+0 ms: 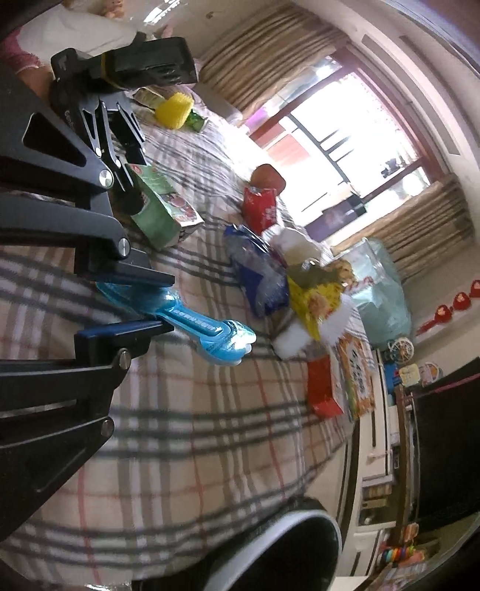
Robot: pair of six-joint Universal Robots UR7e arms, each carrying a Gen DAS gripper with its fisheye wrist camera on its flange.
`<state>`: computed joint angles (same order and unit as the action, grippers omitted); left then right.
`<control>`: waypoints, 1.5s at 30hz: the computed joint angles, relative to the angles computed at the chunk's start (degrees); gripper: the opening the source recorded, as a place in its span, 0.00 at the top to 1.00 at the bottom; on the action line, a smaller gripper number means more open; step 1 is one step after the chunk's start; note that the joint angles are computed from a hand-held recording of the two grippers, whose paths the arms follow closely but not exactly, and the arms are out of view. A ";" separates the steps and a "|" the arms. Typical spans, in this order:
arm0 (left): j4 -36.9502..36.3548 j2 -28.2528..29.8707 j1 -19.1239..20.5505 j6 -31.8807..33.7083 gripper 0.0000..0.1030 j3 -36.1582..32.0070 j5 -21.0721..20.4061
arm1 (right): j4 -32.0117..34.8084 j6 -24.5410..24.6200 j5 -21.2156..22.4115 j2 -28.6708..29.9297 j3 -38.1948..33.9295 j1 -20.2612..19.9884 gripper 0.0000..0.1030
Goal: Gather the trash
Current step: 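Grasp the green milk carton with the left tool while the right tool grasps the blue toy, then carry the carton and blue toy over the trash bin with both tools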
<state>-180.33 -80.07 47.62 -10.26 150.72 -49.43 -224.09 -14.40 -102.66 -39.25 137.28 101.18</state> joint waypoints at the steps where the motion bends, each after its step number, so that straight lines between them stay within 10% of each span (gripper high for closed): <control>1: -0.19 0.19 -0.35 -0.16 0.44 0.03 -0.13 | -0.39 -0.06 0.24 -0.59 0.52 -0.36 0.83; 45: -8.09 26.56 -7.32 7.42 0.44 -17.00 -7.49 | -6.93 -2.82 7.04 -23.90 13.45 -18.71 0.83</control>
